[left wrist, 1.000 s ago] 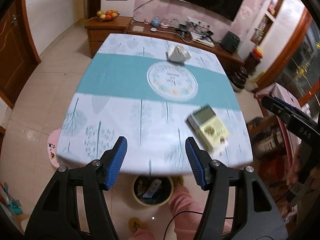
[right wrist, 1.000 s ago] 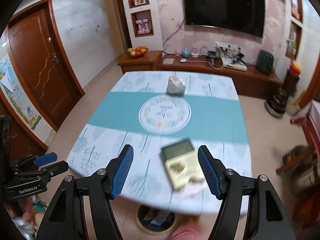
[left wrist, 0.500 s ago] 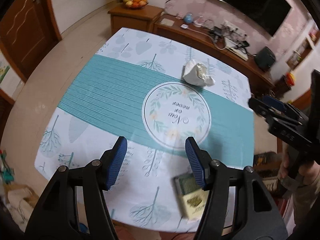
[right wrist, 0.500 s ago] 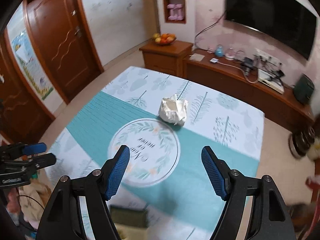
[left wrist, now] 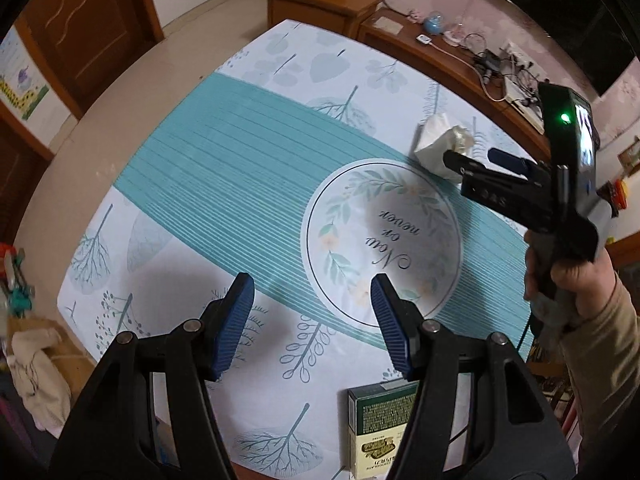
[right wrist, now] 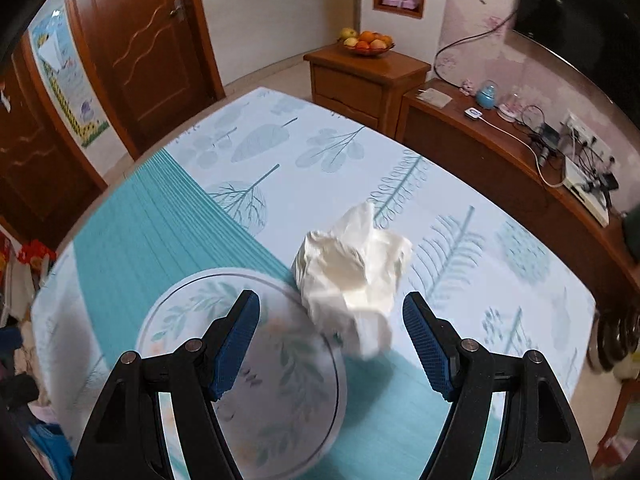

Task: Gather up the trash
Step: 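Grasp the crumpled tissue with the right tool while the left tool grasps the pistachio chocolate box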

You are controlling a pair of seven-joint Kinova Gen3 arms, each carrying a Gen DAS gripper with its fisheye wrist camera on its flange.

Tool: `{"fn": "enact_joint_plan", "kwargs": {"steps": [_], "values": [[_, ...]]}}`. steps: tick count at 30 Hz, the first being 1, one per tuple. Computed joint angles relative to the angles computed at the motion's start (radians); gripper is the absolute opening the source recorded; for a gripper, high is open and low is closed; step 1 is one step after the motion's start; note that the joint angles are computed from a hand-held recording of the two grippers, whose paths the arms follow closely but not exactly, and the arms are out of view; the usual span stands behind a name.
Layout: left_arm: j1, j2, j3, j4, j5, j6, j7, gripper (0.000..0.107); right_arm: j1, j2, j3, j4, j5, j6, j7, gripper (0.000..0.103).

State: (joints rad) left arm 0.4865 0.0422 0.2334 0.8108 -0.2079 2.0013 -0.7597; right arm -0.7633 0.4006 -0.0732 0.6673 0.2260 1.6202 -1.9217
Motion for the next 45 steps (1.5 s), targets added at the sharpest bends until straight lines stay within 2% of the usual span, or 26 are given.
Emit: {"fn": "enact_joint_plan", "kwargs": {"steps": [3,4,6,7,8,15,25,29,32,40,45], "values": [[-0.006,-0.002,-0.005,0.028,0.003,-0.016,0.013,0.057,0.000,0.035,0.002,-0.010,0.005,-0.009,0.026,0.074],[-0.009,-0.003,-0.006,0.032,0.003,-0.018,0.015,0.057,0.007,0.047,0.002,-0.011,-0.002,-0.012,0.035,0.070],[-0.015,-0.004,-0.009,0.045,0.007,-0.027,0.022,0.057,-0.004,0.054,0.007,-0.007,0.002,-0.009,0.030,0.054],[-0.018,-0.003,-0.010,0.047,0.007,-0.029,0.024,0.057,0.001,0.063,0.007,-0.004,-0.003,-0.006,0.038,0.051],[-0.020,-0.001,-0.011,0.051,0.005,-0.032,0.027,0.057,-0.002,0.058,0.007,0.006,-0.005,-0.005,0.040,0.045],[-0.021,0.012,-0.016,0.058,-0.001,-0.037,0.039,0.057,0.015,-0.042,-0.019,0.155,-0.021,-0.079,0.023,0.033],[0.024,0.026,0.006,0.072,0.044,-0.047,0.038,0.058,0.084,-0.275,-0.093,0.405,-0.097,-0.122,-0.163,0.032],[0.053,0.019,0.020,0.095,0.062,-0.065,0.035,0.073,0.105,-0.372,-0.144,0.507,-0.115,-0.134,-0.279,0.032],[0.061,0.004,0.028,0.131,0.113,-0.094,0.031,0.083,0.114,-0.431,-0.191,0.565,-0.127,-0.132,-0.367,0.032],[0.109,-0.001,0.071,0.246,0.246,-0.152,0.029,0.096,0.129,-0.540,-0.328,0.671,-0.115,-0.097,-0.601,0.032],[0.137,-0.010,0.088,0.316,0.302,-0.197,0.061,0.100,0.111,-0.550,-0.405,0.664,-0.059,-0.045,-0.706,0.032]]}}
